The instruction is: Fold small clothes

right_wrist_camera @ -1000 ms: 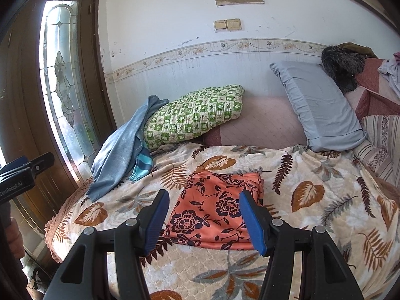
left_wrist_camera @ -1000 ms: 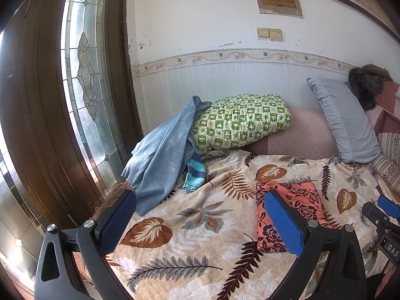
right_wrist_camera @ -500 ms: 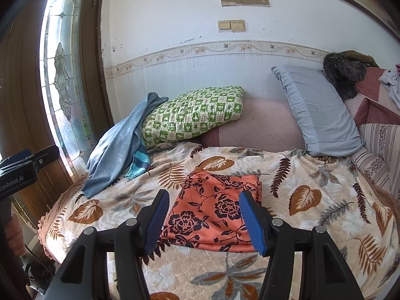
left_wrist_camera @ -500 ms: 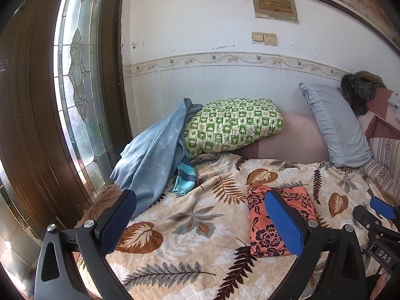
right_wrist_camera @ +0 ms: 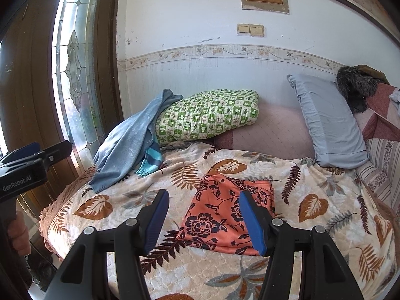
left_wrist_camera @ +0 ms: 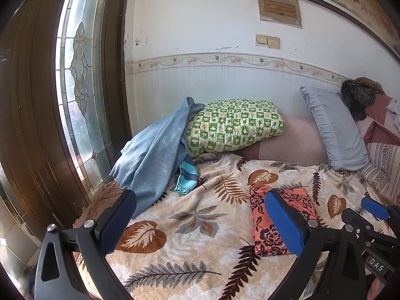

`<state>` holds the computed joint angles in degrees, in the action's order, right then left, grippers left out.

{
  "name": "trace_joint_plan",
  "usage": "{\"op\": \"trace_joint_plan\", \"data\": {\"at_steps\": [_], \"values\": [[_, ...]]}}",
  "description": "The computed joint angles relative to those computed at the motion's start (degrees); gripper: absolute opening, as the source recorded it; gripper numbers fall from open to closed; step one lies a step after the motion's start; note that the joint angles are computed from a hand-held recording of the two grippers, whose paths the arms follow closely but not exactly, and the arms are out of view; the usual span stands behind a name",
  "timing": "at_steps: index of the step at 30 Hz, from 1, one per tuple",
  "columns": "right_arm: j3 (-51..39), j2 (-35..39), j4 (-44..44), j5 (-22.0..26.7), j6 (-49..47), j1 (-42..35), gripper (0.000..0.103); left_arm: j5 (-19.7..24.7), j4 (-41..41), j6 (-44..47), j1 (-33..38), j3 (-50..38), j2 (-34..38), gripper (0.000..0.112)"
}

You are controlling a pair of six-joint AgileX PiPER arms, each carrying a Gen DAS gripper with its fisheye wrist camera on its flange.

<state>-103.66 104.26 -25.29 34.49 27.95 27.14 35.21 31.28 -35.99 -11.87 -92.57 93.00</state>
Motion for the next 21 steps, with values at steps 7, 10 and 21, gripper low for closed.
{"op": "trace_joint_plan", "data": {"at_steps": [7, 10, 21], "values": [[-2.7, 2.6, 3.5, 0.1, -2.8, -0.6, 0.062, 0.7, -2.2, 2.4, 0.8, -2.5, 2.3, 0.102], [-4.1, 3.8, 5.5, 0.4, -4.3, -1.3, 0.062, 1.3, -2.3, 3.0, 0.8, -3.8, 3.4, 0.102], [-8.0, 6.9, 10.0, 0.7, -7.6, -3.2, 0.062, -0.4, -7.5, 7.9, 1.3, -7.5, 6.0, 0.102]]}}
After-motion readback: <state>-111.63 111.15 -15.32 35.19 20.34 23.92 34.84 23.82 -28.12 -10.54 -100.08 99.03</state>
